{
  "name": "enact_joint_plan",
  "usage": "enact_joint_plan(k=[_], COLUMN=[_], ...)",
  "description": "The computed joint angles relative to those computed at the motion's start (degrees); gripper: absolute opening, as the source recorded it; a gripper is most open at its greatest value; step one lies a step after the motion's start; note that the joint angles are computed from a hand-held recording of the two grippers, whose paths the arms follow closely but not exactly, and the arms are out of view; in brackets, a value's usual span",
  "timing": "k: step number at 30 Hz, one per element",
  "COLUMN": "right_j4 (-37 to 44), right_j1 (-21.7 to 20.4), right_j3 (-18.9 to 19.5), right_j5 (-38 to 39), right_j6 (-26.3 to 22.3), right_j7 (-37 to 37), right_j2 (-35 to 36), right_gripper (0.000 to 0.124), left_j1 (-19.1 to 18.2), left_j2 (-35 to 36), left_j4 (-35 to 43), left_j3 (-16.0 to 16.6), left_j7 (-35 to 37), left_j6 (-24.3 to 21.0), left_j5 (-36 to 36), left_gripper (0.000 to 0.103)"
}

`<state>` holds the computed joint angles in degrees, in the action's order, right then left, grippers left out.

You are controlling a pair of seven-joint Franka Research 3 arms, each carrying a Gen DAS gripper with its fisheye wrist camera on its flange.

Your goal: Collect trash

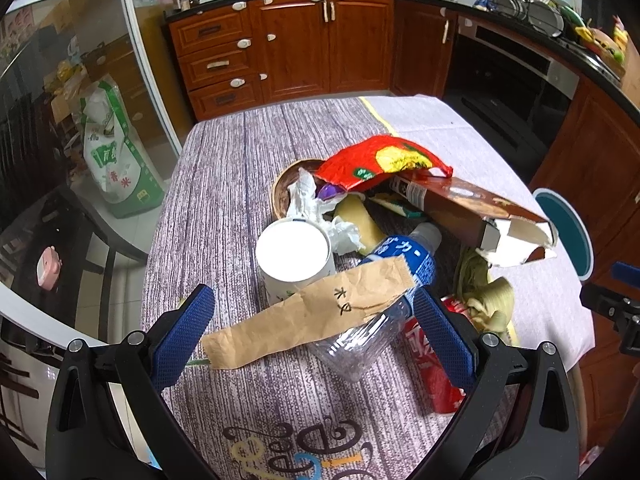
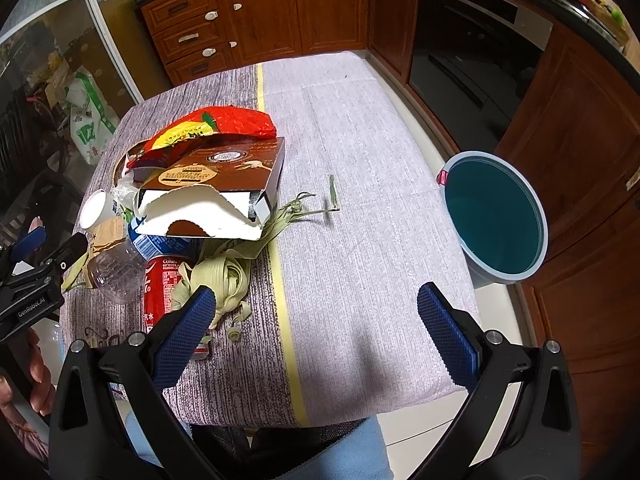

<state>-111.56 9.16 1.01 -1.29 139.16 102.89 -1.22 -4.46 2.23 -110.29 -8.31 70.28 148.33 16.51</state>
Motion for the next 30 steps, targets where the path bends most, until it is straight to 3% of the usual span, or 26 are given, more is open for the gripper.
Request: enact_joint_plan(k=[12, 18, 23, 30], right_j4=[1.7, 2.3, 2.2, 3.6], right_j1=[2.4, 3.0, 3.0, 3.3], right_j3=[1.1, 1.1, 0.8, 0.8], right_j5=[-0.2, -1.2, -0.5, 2.8], right_j6=[-1.8, -3.4, -3.1, -0.2], right_j7=[-1.5, -0.1, 1.6, 0.8], right_j2=[1.6, 2.3, 2.9, 5.6], right_gripper=[0.097, 0.097, 0.097, 0.097], left_j1=[2.1, 3.2, 3.5, 4.5], left_j2=[-2.0, -1.5, -0.1, -2.2], left_j4=[-5.5, -5.4, -4.2, -8.8], left_j3=[1.3, 1.7, 0.9, 2.2], left_j7=[9.9, 20.6, 27.5, 28.5], left_j6=[0.9, 2.6, 1.1, 3.4], left_j5=[-8.9, -20.7, -24.2, -23.1], left_gripper=[0.099, 0.099, 0.099, 0.099])
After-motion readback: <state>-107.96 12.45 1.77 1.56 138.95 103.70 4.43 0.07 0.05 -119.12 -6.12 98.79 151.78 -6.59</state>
